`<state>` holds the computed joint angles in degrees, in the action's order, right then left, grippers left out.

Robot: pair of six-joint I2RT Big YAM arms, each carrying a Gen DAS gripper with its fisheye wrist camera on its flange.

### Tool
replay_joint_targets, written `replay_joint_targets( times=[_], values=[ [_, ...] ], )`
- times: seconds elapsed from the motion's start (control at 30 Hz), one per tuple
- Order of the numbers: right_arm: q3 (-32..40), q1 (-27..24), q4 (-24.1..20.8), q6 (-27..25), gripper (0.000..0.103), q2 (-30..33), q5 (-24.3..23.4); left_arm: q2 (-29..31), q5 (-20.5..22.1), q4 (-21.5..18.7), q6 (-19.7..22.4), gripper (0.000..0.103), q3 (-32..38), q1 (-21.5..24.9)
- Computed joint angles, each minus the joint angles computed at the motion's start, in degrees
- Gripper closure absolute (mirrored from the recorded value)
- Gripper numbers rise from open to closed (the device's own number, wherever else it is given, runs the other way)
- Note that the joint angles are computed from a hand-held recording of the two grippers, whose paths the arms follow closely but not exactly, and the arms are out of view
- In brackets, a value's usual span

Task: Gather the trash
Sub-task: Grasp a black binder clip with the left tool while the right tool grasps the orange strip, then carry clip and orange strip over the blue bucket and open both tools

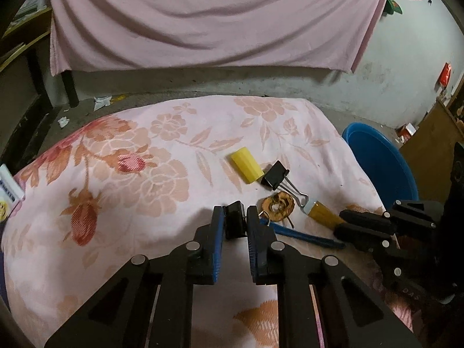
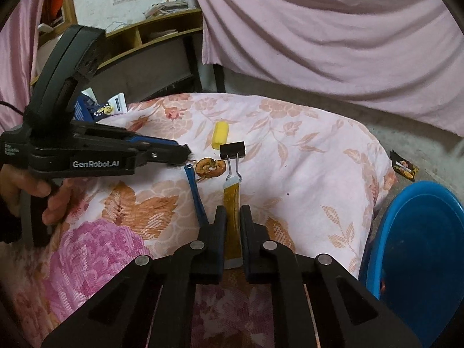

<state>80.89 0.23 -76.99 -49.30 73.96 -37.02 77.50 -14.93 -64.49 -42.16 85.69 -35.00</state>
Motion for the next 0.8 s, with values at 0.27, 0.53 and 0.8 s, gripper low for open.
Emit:
replay_joint_targets(
  times=[0.27, 0.53, 0.8],
  values=[
    [-1.1, -1.6, 0.7, -1.1, 0.096, -1.8, -3.4, -4.3, -6.2, -0.1, -6.4, 0.091, -2.3, -4.6],
    [-2.8, -5.7, 7.7, 4.5, 0.096, -5.6, -11.3, -7.0, -17.5, 5.8, -13.1, 0.091, -3.2, -9.7],
    [-6.3, -11.0, 31.4, 24.0, 0.096, -10.7, -22.1, -3.4, -32.2, 14.1, -4.2, 0.091, 3.7, -14.9]
  ],
)
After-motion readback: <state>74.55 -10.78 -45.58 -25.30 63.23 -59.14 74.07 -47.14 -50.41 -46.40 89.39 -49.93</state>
